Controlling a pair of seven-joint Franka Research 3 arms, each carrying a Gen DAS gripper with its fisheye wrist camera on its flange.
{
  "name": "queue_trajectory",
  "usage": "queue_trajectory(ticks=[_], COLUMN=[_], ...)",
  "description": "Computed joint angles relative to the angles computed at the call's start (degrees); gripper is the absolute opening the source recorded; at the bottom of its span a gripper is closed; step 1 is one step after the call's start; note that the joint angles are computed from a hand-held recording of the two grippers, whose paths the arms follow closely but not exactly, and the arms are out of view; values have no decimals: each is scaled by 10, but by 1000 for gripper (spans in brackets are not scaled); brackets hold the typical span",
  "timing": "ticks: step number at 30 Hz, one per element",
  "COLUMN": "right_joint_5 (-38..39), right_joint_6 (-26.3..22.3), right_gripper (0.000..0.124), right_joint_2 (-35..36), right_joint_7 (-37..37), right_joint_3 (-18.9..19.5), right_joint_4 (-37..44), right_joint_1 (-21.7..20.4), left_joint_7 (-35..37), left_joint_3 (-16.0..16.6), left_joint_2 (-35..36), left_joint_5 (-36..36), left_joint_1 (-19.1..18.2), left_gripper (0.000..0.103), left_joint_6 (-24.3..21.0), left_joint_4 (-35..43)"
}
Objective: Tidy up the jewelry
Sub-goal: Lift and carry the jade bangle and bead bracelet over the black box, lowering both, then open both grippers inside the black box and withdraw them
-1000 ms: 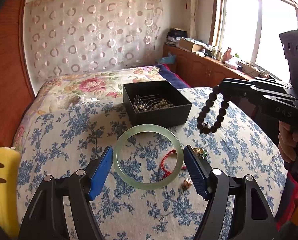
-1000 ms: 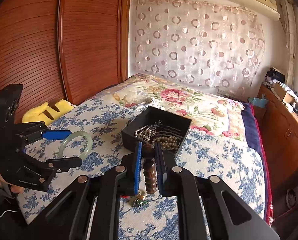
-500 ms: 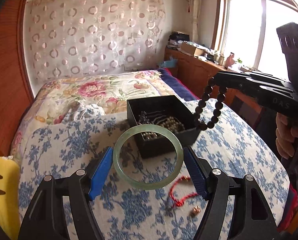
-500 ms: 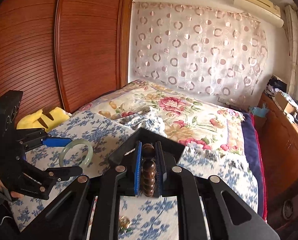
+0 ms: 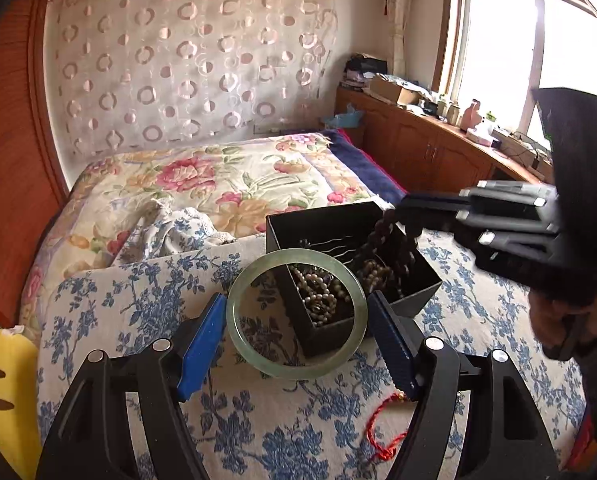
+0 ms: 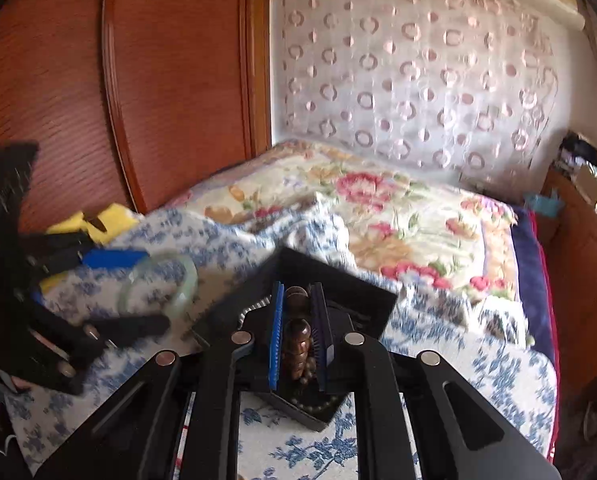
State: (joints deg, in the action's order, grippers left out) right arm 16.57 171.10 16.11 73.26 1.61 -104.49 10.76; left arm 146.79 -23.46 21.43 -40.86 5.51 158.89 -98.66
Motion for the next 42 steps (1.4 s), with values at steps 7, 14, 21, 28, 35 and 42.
queue_trajectory(ticks=[7,14,21,28,35,42], right_joint_5=[52,73,57,34,12,45], right_joint_6=[-13,29,70,85,92,92], right_gripper=[15,33,33,33,33,33], right_joint_2=[11,-16,-51,-52,-36,-34], right_joint_7=[-25,-17,19,57,79,49], right_joint_3=[24,17,-10,-20,-28,7], right_joint_4=[-1,-48,-109,-144,-143,-141], right_joint_1=[-28,-24,-10,-17,-16,-45], left_joint_7=[-32,-53,-92,-143,-181,-198], left_joint_3=[5,-3,1,10,10,7], left_joint_2=[28,55,90,121,131,131], left_joint_5=[46,89,152,218,257,277], left_joint_1=[-15,-23,-45,-63,-70,-70], left_gripper=[69,69,69,69,69,69], left_joint_6=[-12,-25,-38,-42,-45,-39], left_joint_4=[36,75,119,151,161,155])
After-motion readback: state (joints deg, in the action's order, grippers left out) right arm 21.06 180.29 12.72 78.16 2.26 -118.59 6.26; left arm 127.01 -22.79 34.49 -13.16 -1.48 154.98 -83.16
